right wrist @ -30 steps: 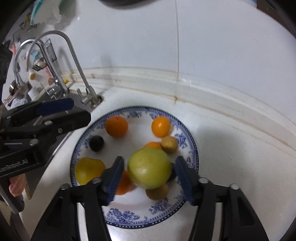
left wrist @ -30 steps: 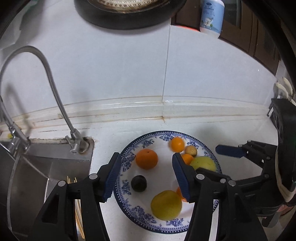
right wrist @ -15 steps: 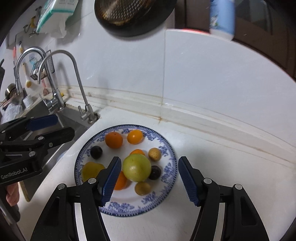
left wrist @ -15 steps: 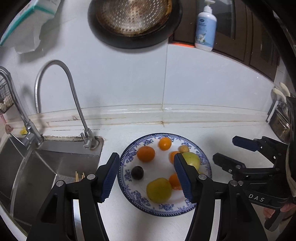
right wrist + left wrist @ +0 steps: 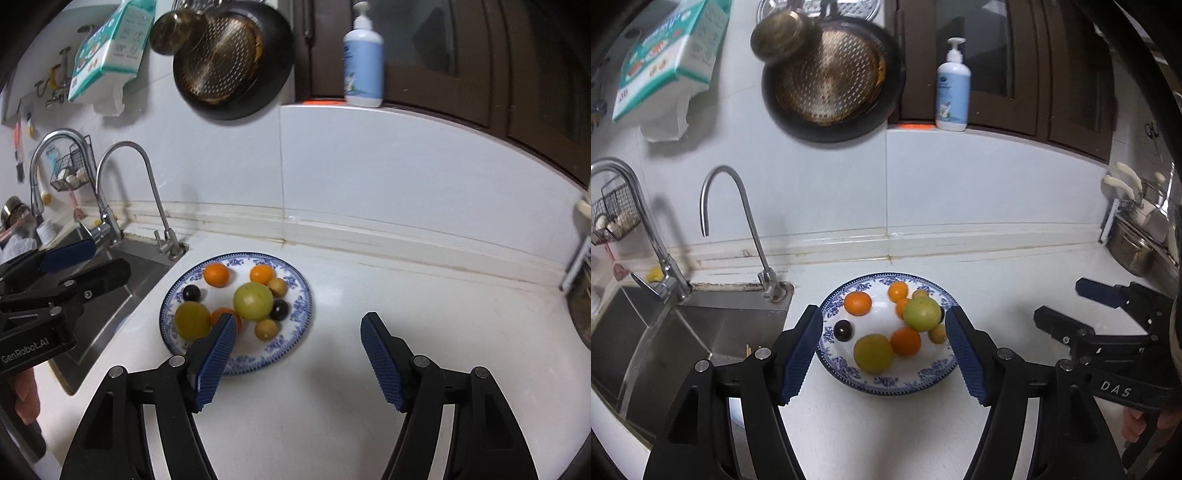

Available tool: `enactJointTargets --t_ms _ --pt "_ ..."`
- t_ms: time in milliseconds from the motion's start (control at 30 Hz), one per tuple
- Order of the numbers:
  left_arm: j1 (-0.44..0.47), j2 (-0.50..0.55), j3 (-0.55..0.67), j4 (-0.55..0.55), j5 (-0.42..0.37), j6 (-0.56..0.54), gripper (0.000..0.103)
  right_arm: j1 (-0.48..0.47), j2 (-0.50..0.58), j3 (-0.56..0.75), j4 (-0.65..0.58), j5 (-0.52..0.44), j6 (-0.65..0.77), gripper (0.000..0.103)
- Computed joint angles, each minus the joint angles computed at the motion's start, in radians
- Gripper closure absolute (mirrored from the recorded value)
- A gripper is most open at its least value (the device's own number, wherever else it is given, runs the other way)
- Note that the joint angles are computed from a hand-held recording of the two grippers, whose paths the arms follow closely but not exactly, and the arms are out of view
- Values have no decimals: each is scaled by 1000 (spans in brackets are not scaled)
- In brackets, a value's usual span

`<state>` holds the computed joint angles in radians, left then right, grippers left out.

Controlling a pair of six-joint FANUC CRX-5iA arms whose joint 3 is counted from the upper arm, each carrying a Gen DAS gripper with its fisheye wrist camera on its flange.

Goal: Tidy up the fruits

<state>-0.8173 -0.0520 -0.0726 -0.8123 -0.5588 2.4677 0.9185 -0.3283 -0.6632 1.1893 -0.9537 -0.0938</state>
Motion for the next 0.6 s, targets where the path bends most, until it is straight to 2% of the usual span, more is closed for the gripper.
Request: enactJointTargets --t_ms 100,233,367,467,600 --pt "-60 -12 4 -78 -59 50 34 56 -36 -25 7 -72 -26 29" --pt "-96 -41 -23 -89 -56 58 31 136 -81 -51 4 -166 -49 29" --pt "-148 -54 -28 -130 -96 94 31 216 -122 -74 1 -251 -88 29" --pt "-198 -60 -30 -187 -138 163 30 272 -138 -87 5 -317 -112 26" --pt "-223 -71 -43 -184 -148 172 30 343 -162 -105 -1 -387 -130 26"
